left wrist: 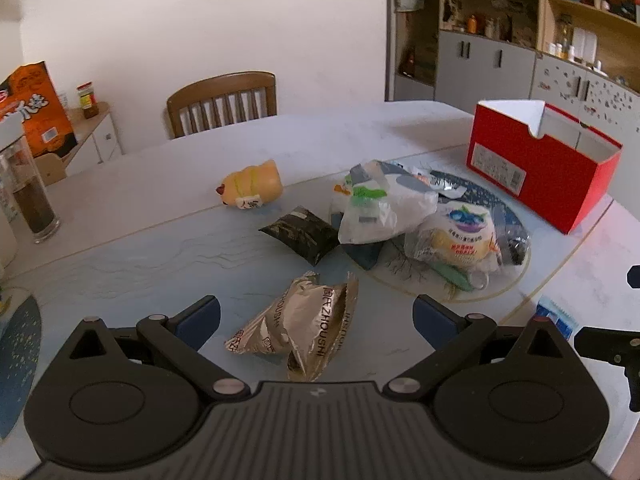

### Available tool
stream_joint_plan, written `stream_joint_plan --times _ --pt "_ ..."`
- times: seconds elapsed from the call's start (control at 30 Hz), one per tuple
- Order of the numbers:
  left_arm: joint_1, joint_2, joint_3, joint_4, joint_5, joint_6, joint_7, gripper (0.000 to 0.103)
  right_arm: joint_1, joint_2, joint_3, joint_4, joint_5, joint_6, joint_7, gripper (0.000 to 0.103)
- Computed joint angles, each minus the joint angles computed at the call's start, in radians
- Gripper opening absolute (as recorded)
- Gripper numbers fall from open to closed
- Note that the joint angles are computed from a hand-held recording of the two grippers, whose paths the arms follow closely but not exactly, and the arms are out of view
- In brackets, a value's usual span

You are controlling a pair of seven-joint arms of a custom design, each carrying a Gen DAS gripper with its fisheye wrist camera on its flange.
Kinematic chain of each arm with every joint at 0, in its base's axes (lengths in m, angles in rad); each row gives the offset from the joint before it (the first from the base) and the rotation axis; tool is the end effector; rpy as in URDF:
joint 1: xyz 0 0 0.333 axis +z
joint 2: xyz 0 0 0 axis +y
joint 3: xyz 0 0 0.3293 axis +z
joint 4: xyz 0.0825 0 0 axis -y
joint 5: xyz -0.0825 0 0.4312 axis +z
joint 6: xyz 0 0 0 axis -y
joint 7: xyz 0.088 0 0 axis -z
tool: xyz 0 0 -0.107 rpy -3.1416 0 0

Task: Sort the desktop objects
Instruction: 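Move the right tool toward the blue wrapped bar and the left tool toward the silver foil bag, then close the right tool on the blue bar while the left tool grasps the silver foil bag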

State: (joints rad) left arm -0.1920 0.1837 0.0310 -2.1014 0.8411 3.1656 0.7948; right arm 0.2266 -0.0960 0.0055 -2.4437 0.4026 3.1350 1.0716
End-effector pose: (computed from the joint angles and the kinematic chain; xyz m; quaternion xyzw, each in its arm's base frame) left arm 0.6206 -0.1699 0.3981 -0.5604 0.7123 -0.3166 0.2799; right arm 0.5420 0.0930 0.4071 -0.7513 0.5368 -0.2517 0.2898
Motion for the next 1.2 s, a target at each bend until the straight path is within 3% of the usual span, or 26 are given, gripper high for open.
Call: stream_joint_plan --times 0.03,0.2,0.57,0.67,0.9,1.03,1.2 --pt "0.019 0.006 -0.02 0.001 -0.022 0.001 0.029 0.103 0.007 0.007 -0.005 0.004 0.013 -0.003 -0.024 0.103" --pt "0.118 0.032 -0.127 0.001 -0.191 0.005 0.223 0.103 -0.053 0.034 0.046 0.009 -0.148 -0.026 0.138 0.103" --pt "0.301 0.066 -0.333 0.0 -0.474 0.003 0.548 0.103 -0.016 0.066 0.03 0.046 -0.111 -0.155 0.125 0.102" --pt "0.317 0.071 -0.355 0.002 -0.525 0.0 0.602 0.103 -0.015 0.086 0.028 0.079 -0.071 -0.212 0.116 0.102" --pt "0.339 0.085 -0.387 0.011 -0.626 -0.01 0.708 0.103 -0.018 0.156 0.027 0.152 -0.102 -0.209 0.174 0.102" --pt "0.337 0.092 -0.388 0.017 -0.658 -0.011 0.746 0.103 -0.009 0.222 0.009 0.215 -0.183 -0.198 0.248 0.1" --pt "0.302 0.104 -0.35 0.033 -0.667 -0.021 0.747 0.102 0.014 0.235 -0.017 0.223 -0.314 -0.199 0.299 0.095"
